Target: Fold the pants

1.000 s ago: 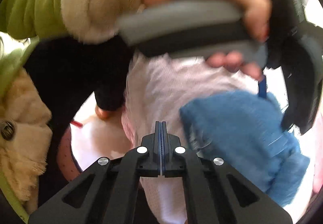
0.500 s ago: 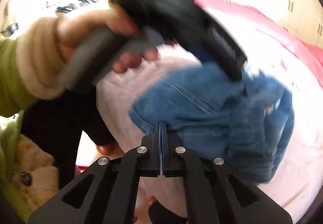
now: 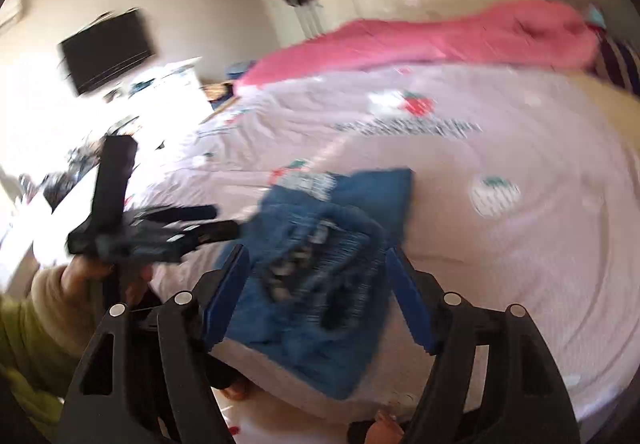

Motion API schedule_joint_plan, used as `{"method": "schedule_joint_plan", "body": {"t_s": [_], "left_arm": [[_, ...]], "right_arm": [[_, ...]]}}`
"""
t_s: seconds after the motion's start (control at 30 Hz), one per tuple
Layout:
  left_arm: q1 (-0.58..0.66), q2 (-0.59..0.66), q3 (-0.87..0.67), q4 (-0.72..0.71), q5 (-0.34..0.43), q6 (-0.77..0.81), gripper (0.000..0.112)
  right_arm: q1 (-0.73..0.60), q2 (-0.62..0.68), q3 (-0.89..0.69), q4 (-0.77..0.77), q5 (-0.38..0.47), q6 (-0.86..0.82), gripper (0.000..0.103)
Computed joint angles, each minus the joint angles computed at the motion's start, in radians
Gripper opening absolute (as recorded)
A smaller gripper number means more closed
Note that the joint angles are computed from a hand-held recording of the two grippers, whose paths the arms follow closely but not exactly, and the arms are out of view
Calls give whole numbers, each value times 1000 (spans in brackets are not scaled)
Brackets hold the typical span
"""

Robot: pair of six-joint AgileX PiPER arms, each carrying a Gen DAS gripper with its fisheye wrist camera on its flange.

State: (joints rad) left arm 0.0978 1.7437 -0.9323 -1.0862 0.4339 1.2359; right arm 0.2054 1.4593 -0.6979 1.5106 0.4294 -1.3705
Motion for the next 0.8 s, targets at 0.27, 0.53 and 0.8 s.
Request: {"method": "schedule_joint_plan", "body": {"t_s": [0.27,0.53,0.8], "left_arm": [[5,67,20,-68,22,38,85],[9,104,-6,-85,94,28,56],[-12,63,30,-119,55,44,28]], "right_arm": [[-14,218,-95,19,40,76,83],[46,299,-104,165,-34,-60,60],[86,346,-138,217,-35,-106,27]]}}
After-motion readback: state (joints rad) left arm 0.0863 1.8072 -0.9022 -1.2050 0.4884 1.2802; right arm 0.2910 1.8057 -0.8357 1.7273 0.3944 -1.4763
